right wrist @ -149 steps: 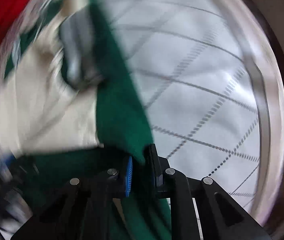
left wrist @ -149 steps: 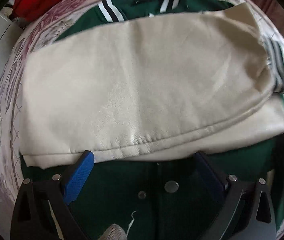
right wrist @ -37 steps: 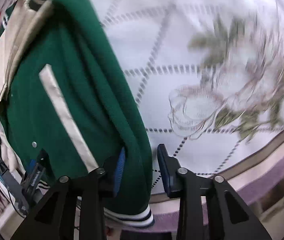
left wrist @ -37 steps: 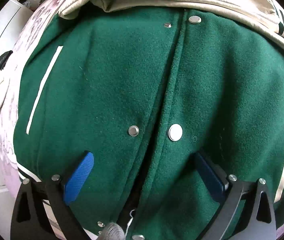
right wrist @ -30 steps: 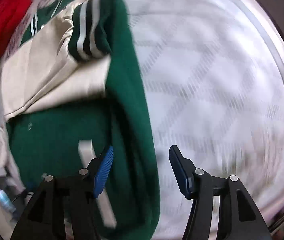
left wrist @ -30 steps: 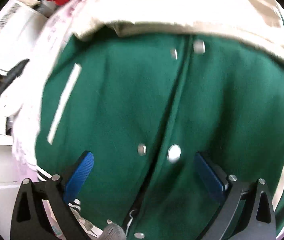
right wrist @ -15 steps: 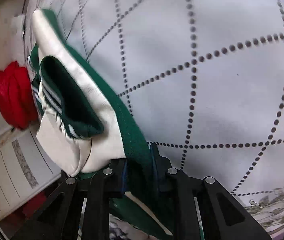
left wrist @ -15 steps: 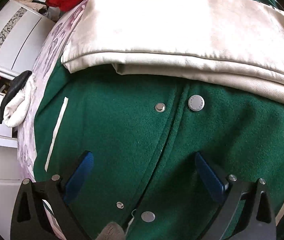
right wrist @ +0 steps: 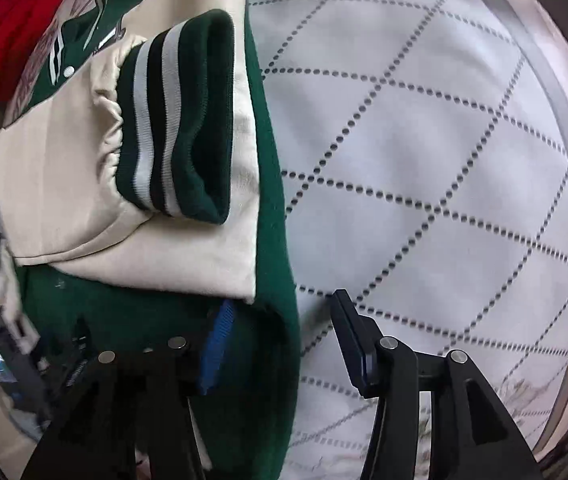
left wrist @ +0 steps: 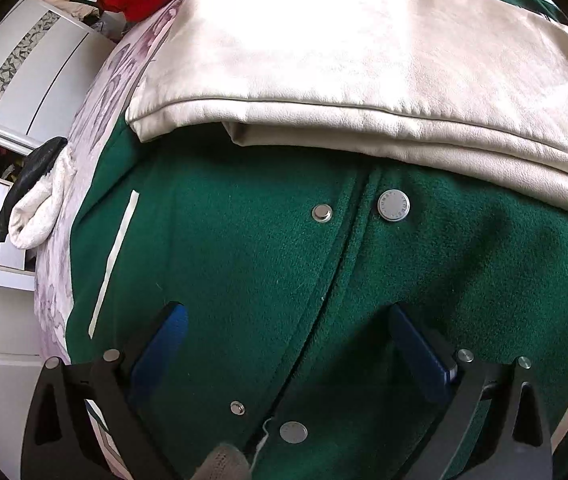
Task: Fold large clothes
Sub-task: 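Release the jacket and smooth the folded sleeve with the right gripper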
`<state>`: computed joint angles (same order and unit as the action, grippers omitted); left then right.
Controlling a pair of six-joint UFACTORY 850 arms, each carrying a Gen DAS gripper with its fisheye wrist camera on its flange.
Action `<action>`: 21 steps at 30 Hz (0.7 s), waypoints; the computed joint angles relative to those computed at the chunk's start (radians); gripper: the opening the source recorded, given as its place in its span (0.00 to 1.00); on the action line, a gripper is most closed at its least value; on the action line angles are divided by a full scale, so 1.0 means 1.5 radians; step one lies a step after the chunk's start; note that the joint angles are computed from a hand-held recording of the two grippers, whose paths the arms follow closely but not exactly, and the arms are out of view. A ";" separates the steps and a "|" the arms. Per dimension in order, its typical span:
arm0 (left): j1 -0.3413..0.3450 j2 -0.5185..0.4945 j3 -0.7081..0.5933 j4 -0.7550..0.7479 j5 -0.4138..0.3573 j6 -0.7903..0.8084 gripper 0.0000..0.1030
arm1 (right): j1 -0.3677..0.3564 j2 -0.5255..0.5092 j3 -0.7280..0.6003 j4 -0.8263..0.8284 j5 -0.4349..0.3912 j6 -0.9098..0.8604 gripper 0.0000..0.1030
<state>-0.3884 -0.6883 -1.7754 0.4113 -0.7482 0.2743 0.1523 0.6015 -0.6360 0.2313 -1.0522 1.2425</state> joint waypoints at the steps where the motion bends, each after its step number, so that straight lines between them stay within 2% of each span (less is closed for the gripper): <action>1: 0.002 -0.002 -0.004 -0.009 -0.002 0.006 1.00 | 0.013 -0.009 -0.004 -0.018 0.003 0.019 0.44; 2: 0.004 -0.004 -0.007 -0.017 -0.005 0.010 1.00 | 0.024 -0.009 -0.008 -0.051 -0.009 0.048 0.39; 5: 0.009 -0.007 -0.015 -0.041 -0.012 0.020 1.00 | 0.053 -0.024 -0.022 -0.087 -0.015 0.112 0.33; 6: 0.012 -0.008 -0.017 -0.052 -0.013 0.026 1.00 | 0.055 -0.029 -0.027 -0.091 -0.025 0.122 0.33; 8: 0.016 -0.014 -0.027 -0.071 -0.024 0.036 1.00 | 0.071 -0.092 -0.070 -0.097 -0.043 0.123 0.34; 12: 0.026 -0.029 -0.053 -0.118 -0.052 0.060 1.00 | 0.084 -0.127 -0.117 -0.135 -0.099 0.099 0.38; 13: 0.027 -0.032 -0.057 -0.124 -0.056 0.066 1.00 | 0.080 -0.128 -0.114 -0.132 -0.118 0.091 0.40; 14: 0.028 -0.035 -0.063 -0.131 -0.062 0.073 1.00 | 0.078 -0.140 -0.113 -0.119 -0.111 0.094 0.45; 16: 0.030 -0.038 -0.069 -0.143 -0.066 0.089 1.00 | 0.064 -0.123 -0.090 -0.105 -0.090 0.120 0.45; 21: 0.034 -0.030 -0.054 -0.158 -0.045 0.110 1.00 | -0.008 -0.080 -0.075 -0.088 -0.181 0.035 0.46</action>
